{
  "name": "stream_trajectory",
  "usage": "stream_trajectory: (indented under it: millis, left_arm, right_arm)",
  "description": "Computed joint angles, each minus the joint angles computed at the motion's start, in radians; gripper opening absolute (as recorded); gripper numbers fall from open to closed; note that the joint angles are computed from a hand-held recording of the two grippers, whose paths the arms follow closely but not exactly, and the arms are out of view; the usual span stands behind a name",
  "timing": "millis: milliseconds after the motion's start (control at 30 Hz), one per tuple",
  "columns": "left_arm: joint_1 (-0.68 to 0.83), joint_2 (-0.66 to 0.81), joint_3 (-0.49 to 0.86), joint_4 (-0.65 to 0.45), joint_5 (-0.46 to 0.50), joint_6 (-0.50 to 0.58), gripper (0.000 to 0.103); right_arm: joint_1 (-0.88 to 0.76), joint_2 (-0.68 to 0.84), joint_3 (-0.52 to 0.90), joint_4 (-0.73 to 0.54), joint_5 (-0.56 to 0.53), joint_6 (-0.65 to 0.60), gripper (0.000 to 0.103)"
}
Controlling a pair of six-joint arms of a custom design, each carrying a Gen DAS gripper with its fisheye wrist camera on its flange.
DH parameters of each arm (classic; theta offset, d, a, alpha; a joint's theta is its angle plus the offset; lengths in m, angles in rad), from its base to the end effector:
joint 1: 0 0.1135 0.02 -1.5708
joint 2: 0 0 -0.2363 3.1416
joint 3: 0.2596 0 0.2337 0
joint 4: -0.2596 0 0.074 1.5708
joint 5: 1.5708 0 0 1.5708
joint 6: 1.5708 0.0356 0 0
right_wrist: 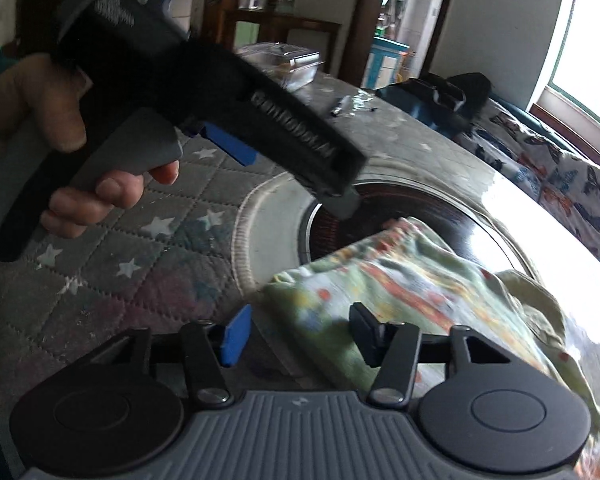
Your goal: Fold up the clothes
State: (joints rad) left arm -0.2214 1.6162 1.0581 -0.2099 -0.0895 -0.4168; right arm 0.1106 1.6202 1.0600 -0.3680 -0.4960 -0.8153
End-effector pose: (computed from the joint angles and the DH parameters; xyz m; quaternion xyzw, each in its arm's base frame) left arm 0.3254 -0.0700 0.2048 -0.1071 0.9135 -0.0833 0.3835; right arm 0.3142 0.0519 0.1960 -0.4801 0.7884 0.1129 0.3677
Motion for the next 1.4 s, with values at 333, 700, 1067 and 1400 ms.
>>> stream_trajectory:
  millis: [333, 700, 1067, 1400]
  left_arm:
    - [0.010, 0.029, 0.011, 0.042, 0.176, -0.150, 0.103]
    - [0.017, 0.136, 0.074, 0.118, 0.348, -0.323, 0.093]
    - [0.026, 0.204, 0.060, 0.218, 0.453, -0.399, 0.022]
    - [0.018, 0.207, 0.058, 0.199, 0.424, -0.374, 0.020]
  right_arm:
    - [-0.075, 0.039, 0.106, -0.091, -0.115, 0.121, 0.013]
    - [-0.214, 0.054, 0.231, -0.222, -0.295, 0.190, 0.010]
    - [-0.263, 0.051, 0.200, -0.245, -0.334, 0.147, 0.014]
    - [-0.445, 0.150, 0.248, -0.065, -0.199, 0.297, 0.041]
